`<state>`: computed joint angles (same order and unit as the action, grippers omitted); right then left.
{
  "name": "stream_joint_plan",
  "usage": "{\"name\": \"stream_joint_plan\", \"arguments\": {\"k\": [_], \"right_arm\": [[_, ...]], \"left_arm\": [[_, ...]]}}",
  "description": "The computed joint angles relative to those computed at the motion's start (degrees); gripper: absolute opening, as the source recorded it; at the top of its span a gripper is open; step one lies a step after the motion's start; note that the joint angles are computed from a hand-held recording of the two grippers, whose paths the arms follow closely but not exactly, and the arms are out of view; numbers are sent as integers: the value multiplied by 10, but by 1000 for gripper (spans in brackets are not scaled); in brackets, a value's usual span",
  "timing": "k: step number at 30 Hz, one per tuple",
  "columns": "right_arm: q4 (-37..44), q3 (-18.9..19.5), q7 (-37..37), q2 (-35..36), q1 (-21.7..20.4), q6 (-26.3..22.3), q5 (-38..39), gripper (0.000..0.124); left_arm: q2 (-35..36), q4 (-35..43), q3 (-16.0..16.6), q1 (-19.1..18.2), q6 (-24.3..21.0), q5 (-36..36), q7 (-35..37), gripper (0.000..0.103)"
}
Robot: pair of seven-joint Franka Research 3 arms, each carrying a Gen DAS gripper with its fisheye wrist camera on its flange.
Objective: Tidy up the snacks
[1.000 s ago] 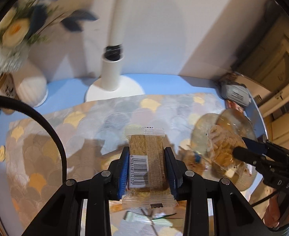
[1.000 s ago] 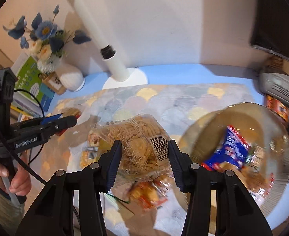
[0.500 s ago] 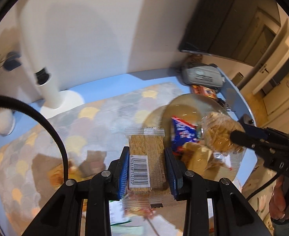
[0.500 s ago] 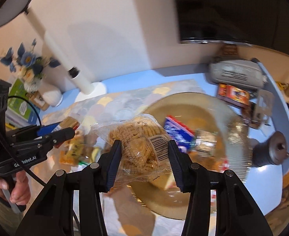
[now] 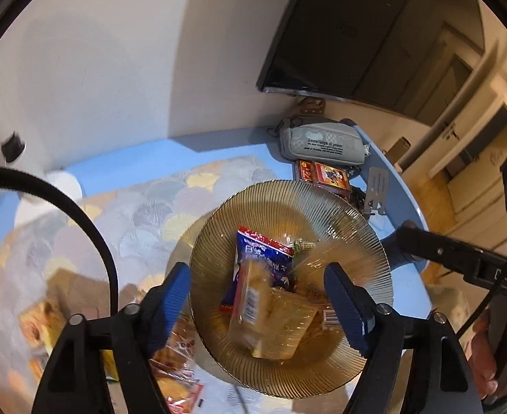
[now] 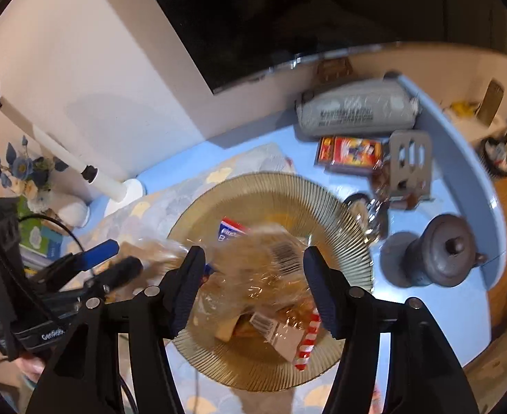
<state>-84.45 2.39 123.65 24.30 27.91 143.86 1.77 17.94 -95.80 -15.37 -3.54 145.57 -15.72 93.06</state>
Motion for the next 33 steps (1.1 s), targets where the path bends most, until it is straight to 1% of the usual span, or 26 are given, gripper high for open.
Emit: {"name": "stream_joint_plan", "arguments": {"k": [3, 5, 7, 15, 18, 23, 28, 33], "right_arm": [[-21, 3, -7, -10, -3, 1, 6, 59], [-32, 10, -13, -14, -7, 3, 20, 59], [-37, 15, -18, -14, -7, 5, 28, 59], [9, 27, -43, 18, 16, -14, 33, 59], [39, 28, -49, 39, 29, -27, 31, 59], [97, 35, -56, 81, 46, -50, 46, 59], [180, 35, -61, 133, 68, -87, 48, 59], [277, 34, -68, 191, 91, -127, 46, 59]], "left_arm": [[-15, -26, 7, 2, -2, 8, -6, 77], [-29, -47, 9, 9, -4, -2, -5, 77], [-46, -72, 13, 14, 3, -10, -3, 77], [-124, -174, 55, 24, 34, 21, -41, 76], [-156, -210, 75, 37, 41, 23, -55, 76], [-190, -248, 105, 58, 50, 28, -77, 76], [-210, -275, 126, 75, 48, 16, -64, 76], [-212, -283, 139, 85, 42, -9, -30, 76]]}}
